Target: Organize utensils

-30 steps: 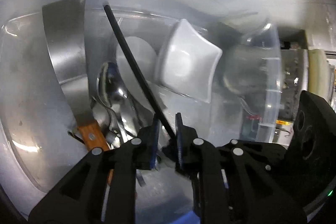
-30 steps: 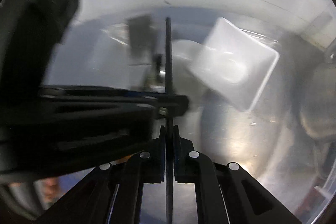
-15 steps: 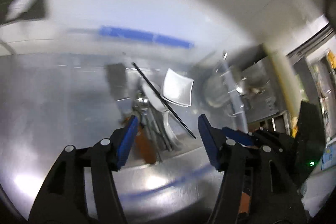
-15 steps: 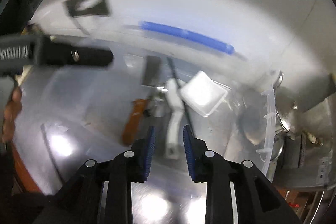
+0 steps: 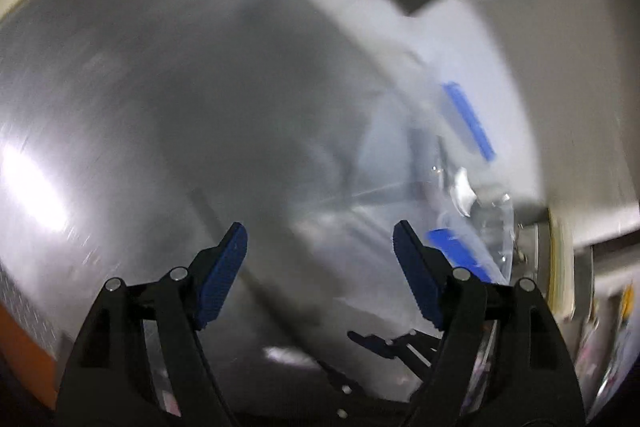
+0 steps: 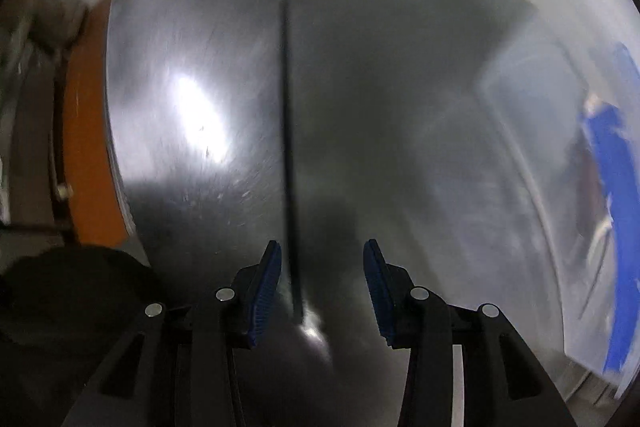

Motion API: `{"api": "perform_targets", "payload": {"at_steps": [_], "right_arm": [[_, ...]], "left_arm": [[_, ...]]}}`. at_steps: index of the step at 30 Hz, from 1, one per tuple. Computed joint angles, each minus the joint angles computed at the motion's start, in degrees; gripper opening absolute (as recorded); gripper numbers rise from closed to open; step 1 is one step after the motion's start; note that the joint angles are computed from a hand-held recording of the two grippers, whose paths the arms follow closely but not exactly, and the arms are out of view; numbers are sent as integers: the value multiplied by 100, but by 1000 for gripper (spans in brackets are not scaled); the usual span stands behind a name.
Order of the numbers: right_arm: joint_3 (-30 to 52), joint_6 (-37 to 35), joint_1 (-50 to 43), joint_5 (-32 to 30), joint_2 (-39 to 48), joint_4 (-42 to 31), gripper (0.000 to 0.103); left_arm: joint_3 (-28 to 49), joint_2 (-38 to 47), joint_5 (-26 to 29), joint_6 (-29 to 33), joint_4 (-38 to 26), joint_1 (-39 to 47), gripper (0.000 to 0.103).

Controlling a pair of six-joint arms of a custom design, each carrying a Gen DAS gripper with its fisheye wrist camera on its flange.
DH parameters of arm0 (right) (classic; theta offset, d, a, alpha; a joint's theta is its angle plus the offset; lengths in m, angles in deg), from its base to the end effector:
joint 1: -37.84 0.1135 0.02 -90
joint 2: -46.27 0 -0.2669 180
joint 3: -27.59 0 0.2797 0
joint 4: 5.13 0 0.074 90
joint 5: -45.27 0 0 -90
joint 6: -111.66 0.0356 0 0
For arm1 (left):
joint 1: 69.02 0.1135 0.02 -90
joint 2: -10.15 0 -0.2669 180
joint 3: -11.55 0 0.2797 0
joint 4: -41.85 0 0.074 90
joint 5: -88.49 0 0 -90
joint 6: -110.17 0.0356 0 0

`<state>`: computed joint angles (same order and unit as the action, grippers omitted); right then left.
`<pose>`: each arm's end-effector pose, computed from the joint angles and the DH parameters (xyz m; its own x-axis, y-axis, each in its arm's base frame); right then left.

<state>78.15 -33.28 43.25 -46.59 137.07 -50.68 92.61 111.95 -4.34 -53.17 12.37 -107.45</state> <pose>0.2441 0.0243 0.0904 -0.4913 -0.8683 -0.0687 -0.8682 0.4945 -0.0415 0.3193 -0.2511 0.1915 -0.7436 -0.6314 -0.2198 -0.4059 0.6876 -0.6021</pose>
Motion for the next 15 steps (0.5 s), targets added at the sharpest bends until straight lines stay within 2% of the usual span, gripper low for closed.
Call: {"api": "perform_targets", "payload": {"at_steps": [3,4,7,8,11,15], "right_arm": [[-153,135,328,360,181,358,40],[-91,135,344,273,208,274,37],[119,36,361,260,351,-18,20],[167,-14,355,262,396,-61,10],[398,29,303,220,512,-353,7],[1190,78,-78,-162,1231,-1269,7]], "left_arm": [[-907,-406,-39,-520,464,-93,72],[-1166,-502,-6,-686,651,-122,72],[-1641,-591,134,-976,1083,-165,72],[-1749,-540,230,-1083,1280,-182,72],[-1946,-319,486,-1294,1860,-256,72],[-1834,287,1055,-1608,2597,-335,72]]}}
